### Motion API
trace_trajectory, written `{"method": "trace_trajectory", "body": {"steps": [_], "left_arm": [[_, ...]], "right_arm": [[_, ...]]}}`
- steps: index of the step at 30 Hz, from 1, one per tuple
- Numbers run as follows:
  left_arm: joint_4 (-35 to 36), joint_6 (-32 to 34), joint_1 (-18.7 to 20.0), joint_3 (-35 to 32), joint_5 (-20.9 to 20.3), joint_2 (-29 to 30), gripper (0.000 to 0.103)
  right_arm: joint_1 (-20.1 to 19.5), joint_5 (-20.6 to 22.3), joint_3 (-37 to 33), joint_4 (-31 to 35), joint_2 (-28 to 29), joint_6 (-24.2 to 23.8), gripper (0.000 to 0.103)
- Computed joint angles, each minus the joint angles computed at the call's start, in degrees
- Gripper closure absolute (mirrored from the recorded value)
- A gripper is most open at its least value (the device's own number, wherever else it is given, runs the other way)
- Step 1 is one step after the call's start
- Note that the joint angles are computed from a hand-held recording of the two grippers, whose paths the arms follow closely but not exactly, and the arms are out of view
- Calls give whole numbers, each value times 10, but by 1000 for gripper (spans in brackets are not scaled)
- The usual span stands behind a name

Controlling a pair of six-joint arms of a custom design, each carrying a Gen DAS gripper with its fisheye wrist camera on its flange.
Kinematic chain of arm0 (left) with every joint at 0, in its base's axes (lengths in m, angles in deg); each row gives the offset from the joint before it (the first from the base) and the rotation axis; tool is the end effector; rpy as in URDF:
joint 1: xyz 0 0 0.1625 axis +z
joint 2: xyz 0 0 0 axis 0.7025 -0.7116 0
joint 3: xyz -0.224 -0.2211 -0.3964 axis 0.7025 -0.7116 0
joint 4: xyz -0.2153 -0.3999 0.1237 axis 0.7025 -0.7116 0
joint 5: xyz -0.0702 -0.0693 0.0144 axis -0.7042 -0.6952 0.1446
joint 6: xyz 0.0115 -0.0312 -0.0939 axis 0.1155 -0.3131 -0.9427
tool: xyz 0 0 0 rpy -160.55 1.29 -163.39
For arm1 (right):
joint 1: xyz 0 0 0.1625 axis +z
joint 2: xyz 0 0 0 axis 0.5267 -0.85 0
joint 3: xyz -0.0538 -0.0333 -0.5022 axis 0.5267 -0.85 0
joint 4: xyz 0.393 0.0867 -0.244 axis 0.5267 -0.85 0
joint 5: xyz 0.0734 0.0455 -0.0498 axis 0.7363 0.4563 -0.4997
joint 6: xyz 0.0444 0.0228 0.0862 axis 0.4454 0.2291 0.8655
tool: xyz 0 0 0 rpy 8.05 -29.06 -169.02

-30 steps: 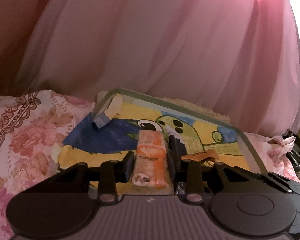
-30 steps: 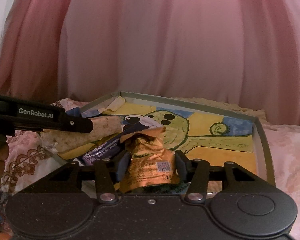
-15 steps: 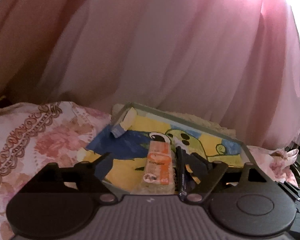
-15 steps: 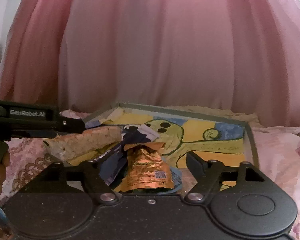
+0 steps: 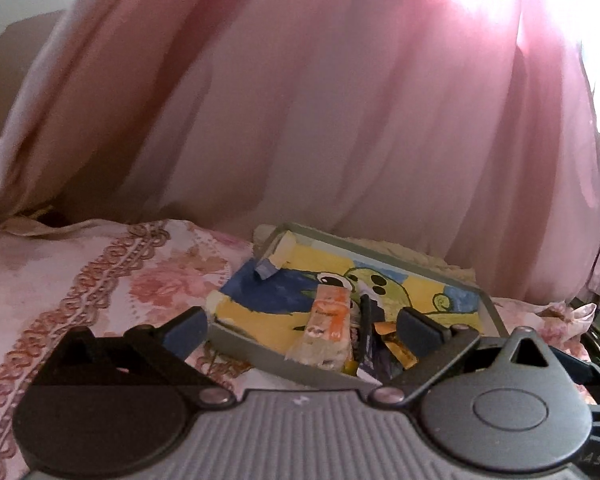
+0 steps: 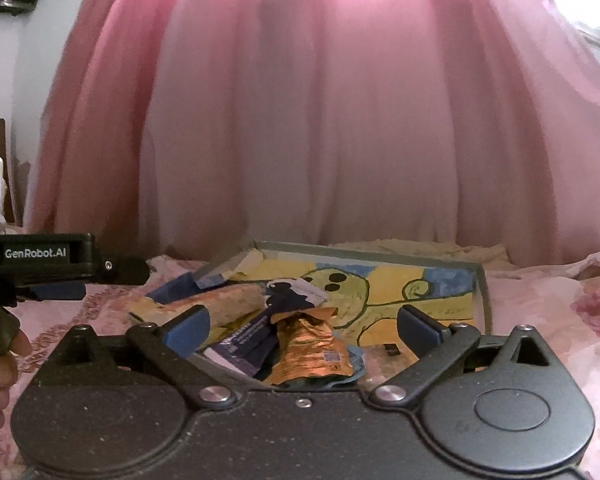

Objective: Organize snacks
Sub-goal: 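Move both tools back toward the cookie bag and orange on the bedspread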

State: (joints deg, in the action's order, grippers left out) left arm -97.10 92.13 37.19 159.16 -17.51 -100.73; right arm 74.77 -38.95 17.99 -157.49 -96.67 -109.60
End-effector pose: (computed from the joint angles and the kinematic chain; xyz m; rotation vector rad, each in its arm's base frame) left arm 0.0178 -0.8153 0.2453 0.9315 2.5756 -1.1646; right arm 0.2823 -0.6908 -0.0424 0.3246 -1.8569 1.5453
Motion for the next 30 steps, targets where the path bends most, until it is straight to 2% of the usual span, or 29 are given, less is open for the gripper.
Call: {"method": "trace_trajectory", "body": {"steps": [13, 30], "left_arm": [[-39, 3, 6, 99, 18, -80, 1], [-61, 39, 56, 168, 91, -146, 1]], "right_arm": [[44, -22, 55, -53, -4, -10, 1], [89, -48, 94, -61, 32, 26, 1]]}}
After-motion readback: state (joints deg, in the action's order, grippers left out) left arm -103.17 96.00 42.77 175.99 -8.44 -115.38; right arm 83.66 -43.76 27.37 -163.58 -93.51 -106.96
